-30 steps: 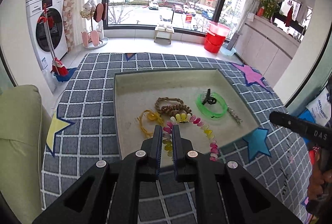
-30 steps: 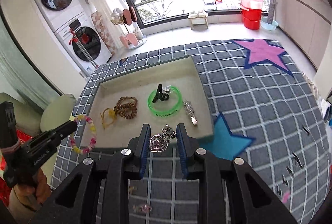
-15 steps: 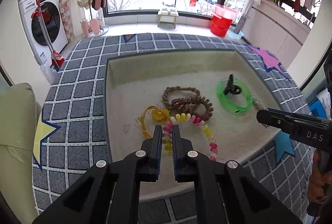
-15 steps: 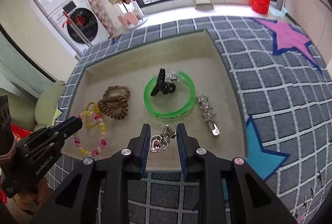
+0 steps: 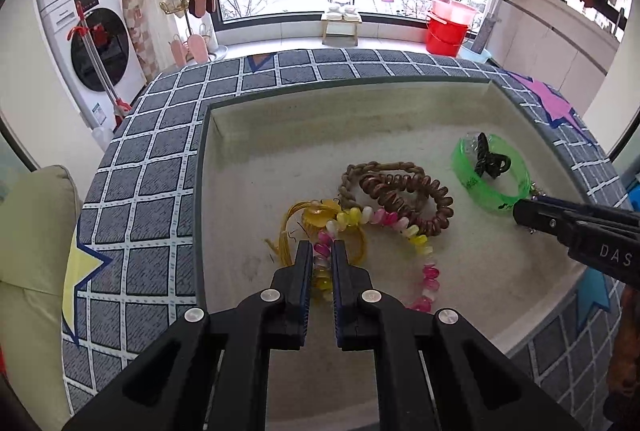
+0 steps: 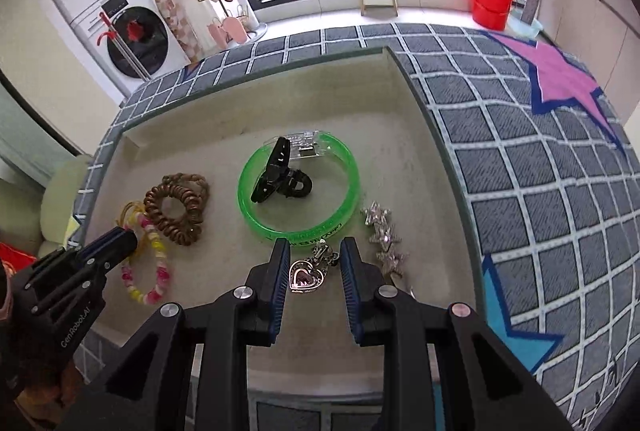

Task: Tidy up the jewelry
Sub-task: 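Carry the heart pendant and bead bracelet into the tray and open both tools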

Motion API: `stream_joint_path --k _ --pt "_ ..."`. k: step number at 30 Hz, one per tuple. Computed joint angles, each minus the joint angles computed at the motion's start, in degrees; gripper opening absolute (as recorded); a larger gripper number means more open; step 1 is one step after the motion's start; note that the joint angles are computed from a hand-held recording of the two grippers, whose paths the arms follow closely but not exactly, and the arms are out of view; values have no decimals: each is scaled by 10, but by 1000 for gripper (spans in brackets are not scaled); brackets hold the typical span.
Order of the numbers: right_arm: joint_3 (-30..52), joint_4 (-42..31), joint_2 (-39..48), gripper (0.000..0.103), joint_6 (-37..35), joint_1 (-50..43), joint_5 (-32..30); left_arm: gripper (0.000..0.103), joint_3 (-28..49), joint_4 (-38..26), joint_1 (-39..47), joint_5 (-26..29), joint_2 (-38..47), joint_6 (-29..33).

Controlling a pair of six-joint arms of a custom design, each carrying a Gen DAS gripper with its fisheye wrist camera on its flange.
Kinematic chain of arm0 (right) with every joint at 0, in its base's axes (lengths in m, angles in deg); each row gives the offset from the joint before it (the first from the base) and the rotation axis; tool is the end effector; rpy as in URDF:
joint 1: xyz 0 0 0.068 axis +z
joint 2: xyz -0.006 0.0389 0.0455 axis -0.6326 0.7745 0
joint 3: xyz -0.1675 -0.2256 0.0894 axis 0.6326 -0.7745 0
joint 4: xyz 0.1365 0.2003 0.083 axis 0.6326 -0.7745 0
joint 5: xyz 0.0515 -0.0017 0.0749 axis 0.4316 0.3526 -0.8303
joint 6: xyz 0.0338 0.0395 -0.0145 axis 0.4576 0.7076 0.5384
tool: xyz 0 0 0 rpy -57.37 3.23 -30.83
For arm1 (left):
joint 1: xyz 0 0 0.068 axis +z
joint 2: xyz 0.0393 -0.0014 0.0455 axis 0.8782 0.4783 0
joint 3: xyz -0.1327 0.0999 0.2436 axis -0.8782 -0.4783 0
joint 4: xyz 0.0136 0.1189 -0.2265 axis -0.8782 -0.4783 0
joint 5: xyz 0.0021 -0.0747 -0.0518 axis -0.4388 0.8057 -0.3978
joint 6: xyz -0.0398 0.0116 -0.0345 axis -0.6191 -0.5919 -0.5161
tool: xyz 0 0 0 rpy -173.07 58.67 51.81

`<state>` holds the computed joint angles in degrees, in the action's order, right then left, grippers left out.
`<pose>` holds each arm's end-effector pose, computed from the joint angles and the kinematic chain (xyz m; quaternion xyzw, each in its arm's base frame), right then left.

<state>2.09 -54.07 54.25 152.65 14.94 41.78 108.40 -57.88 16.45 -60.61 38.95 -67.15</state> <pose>0.1145 0.1313 0.1534 0.2195 0.9366 0.0397 0.2704 0.2116 -0.2071 0.1371 0.2820 0.9103 -0.1005 0.2860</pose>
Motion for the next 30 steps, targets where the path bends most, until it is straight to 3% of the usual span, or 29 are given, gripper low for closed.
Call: stream_joint_path --k 8,9,12,17,20,30 --pt "24 -31 25 30 14 21 17 23 -5 3 -15 -29 -4 4" --pt "24 -30 24 34 11 19 15 23 -6 2 -15 -28 -5 3" --pt "24 -29 21 62 11 18 10 23 -9 -1 -14 -28 -10 0" --pt "14 -27 0 62 33 27 14 23 -13 -5 -19 -32 -18 -1" --pt "9 -34 -31 72 59 42 27 23 -20 -1 -27 -42 -27 -3" --pt "40 -135 -74 79 165 137 88 23 -29 3 -40 -58 -49 -19"
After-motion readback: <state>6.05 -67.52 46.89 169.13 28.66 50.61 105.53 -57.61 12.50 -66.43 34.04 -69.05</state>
